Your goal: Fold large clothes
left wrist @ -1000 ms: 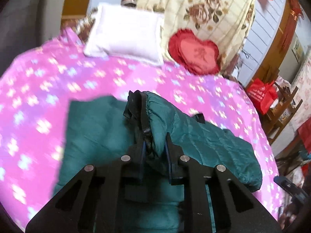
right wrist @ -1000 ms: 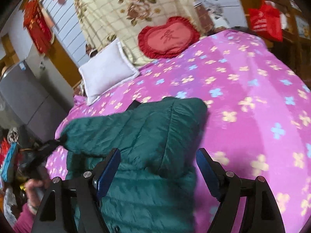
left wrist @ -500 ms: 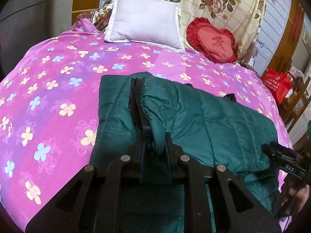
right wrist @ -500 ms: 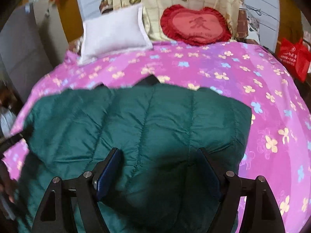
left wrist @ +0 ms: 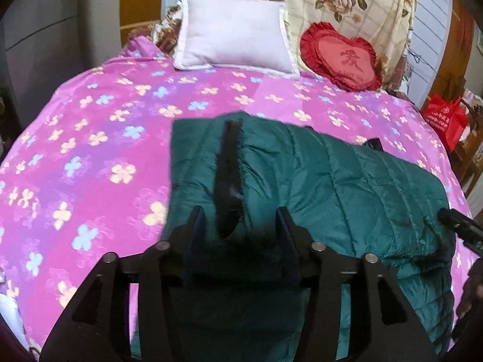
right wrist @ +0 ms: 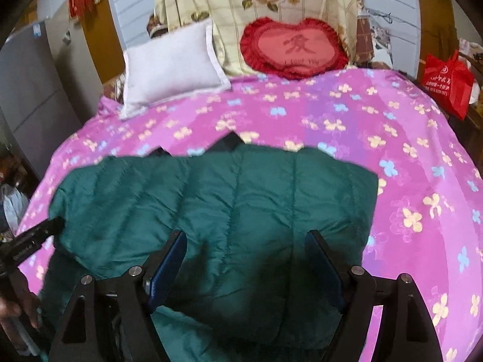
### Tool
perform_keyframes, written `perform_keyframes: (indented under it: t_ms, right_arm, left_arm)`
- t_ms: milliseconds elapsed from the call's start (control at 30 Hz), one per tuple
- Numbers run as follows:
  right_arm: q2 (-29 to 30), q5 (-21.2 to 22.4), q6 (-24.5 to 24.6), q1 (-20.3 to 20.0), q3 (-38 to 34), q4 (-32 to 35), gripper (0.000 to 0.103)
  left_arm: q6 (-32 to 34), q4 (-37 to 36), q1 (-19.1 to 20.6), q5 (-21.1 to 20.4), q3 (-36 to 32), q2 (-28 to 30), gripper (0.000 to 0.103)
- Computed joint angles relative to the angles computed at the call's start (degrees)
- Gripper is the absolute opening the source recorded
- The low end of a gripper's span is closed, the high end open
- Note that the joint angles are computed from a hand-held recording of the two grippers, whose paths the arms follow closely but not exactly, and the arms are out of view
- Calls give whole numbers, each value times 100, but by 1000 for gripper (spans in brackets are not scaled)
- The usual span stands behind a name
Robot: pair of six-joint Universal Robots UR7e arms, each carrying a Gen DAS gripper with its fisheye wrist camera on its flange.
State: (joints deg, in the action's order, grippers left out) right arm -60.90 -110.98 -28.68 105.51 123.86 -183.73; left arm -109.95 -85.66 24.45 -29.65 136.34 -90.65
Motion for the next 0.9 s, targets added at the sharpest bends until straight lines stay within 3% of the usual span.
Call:
perform_keyframes:
  t_ms: [100, 200, 433, 567, 667, 900]
  right_arm:
    - [-45, 55, 28, 85, -56, 8, 78]
    - [10, 74, 92, 136, -175, 133, 78]
    - [469, -258, 197, 90, -580, 305, 78]
    - [787, -605, 197, 1, -805, 320, 78]
    - [936, -629, 256, -109, -954, 336, 79]
    - [1030, -846, 407, -65, -1196, 486, 80]
  left_arm:
    - [-641, 803, -203, 100, -143, -26, 59]
    - [-828, 1134, -266, 236, -260, 9, 63]
    - [-7, 393, 139, 428, -347, 360, 63]
    - [790, -469, 583, 311, -341, 615, 63]
    - [1196, -1068, 780, 317, -257, 730, 65]
    - [1308, -906, 965, 249, -558, 1094, 69]
